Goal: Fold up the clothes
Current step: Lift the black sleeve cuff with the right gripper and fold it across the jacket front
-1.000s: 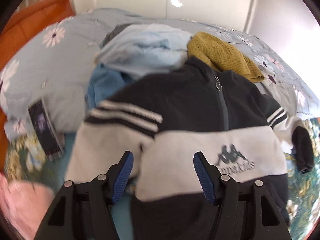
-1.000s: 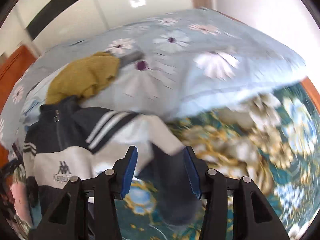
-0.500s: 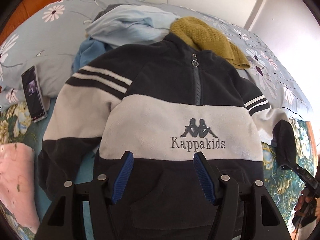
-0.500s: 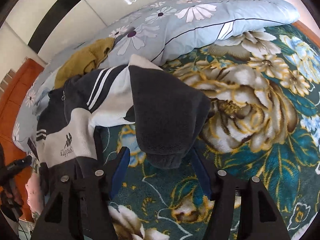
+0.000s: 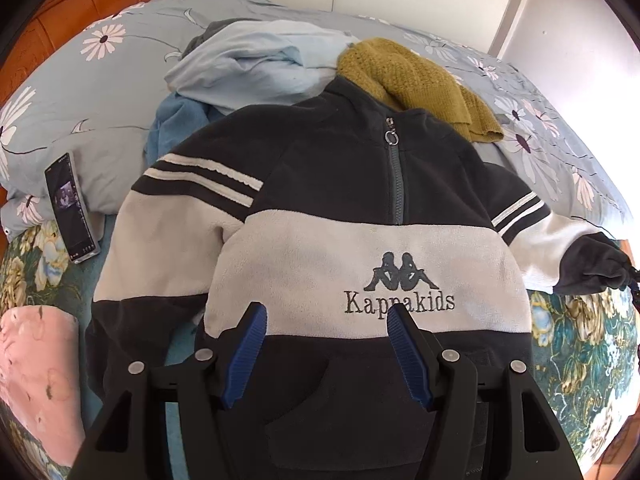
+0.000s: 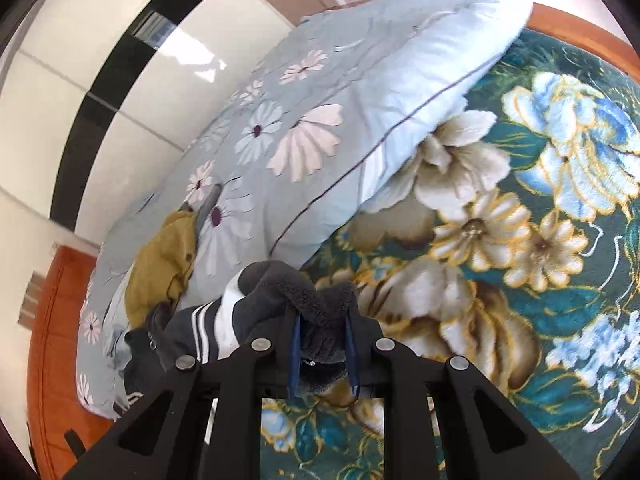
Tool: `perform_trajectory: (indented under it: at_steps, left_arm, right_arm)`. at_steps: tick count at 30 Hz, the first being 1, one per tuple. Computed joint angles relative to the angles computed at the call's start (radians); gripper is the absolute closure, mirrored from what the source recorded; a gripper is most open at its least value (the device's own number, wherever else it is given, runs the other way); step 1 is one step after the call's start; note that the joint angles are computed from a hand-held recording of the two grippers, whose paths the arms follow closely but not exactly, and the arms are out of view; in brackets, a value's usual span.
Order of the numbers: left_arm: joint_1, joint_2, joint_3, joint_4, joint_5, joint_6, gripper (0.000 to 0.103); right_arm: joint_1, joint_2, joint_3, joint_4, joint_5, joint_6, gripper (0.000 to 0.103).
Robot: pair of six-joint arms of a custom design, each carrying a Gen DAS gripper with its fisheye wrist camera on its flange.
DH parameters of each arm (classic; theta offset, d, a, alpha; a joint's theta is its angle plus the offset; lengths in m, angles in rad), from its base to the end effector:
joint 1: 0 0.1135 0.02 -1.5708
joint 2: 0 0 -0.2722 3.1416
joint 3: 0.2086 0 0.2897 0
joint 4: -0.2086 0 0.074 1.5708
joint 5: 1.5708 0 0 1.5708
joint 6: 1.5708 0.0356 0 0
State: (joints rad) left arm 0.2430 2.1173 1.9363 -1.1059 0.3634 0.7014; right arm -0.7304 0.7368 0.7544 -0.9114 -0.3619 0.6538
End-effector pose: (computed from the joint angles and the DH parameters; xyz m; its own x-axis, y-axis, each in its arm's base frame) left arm 0.4700 0.1035 0.2511 -0.7946 0.4244 -0.4342 0.5033 0.8604 -0.0799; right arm 0.1335 -0.1027 0.2777 -0.1819 0.9265 -0.3294 0.7173 0.3542 0.6001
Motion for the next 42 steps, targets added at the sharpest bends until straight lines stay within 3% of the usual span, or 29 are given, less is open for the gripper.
perform_trajectory:
  at_steps: [3, 8, 15, 18, 22, 25, 26, 27, 28, 33, 35, 39, 42]
  left_arm:
    - [-0.007, 0.015, 0.005, 0.013, -0.033, -0.004, 0.036]
    - [-0.014, 0.053, 0.061, -0.001, -0.051, -0.034, 0.036]
    - [-0.019, 0.048, 0.039, 0.009, -0.047, -0.023, 0.036]
    - [-0.026, 0.038, 0.012, 0.006, -0.059, -0.004, 0.036]
    - [-0.027, 0.030, 0.008, -0.009, -0.052, 0.038, 0.036]
    - [-0.025, 0.036, 0.017, -0.002, -0.055, 0.042, 0.036]
    - [-0.020, 0.044, 0.033, -0.010, -0.052, 0.041, 0.036]
    - [-0.015, 0.053, 0.049, -0.018, -0.049, 0.040, 0.036]
    - [-0.011, 0.063, 0.066, -0.027, -0.046, 0.038, 0.036]
    - [0.033, 0.122, 0.184, -0.085, -0.022, 0.029, 0.036]
    - [0.052, 0.150, 0.238, -0.108, -0.015, 0.026, 0.037]
    - [0.097, 0.205, 0.345, -0.158, 0.010, 0.031, 0.036]
    - [0.130, 0.272, 0.470, -0.213, 0.032, 0.028, 0.036]
  right_arm:
    - [-0.091, 0.085, -0.045, 0.059, -0.031, 0.002, 0.084]
    - [-0.119, 0.087, -0.068, 0.097, 0.052, -0.008, 0.068]
    - [-0.305, -0.171, -0.182, -0.005, -0.154, -0.049, 0.046]
    - [-0.245, -0.150, -0.241, 0.097, -0.182, 0.077, 0.042]
    - [-0.082, -0.006, -0.248, 0.280, -0.067, 0.256, 0.041]
    - [-0.005, 0.067, -0.223, 0.300, 0.030, 0.308, 0.045]
    - [0.011, 0.080, -0.217, 0.298, 0.053, 0.318, 0.053]
    - [0.019, 0.084, -0.213, 0.293, 0.059, 0.325, 0.082]
    - [0.026, 0.081, -0.204, 0.277, 0.073, 0.325, 0.092]
    - [0.149, 0.019, -0.077, 0.150, 0.244, 0.297, 0.094]
    - [0.273, 0.047, 0.038, 0.087, 0.370, 0.276, 0.094]
    - [0.635, 0.247, 0.344, 0.016, 0.638, 0.246, 0.094]
    - [0.834, 0.465, 0.620, -0.027, 0.765, 0.167, 0.094]
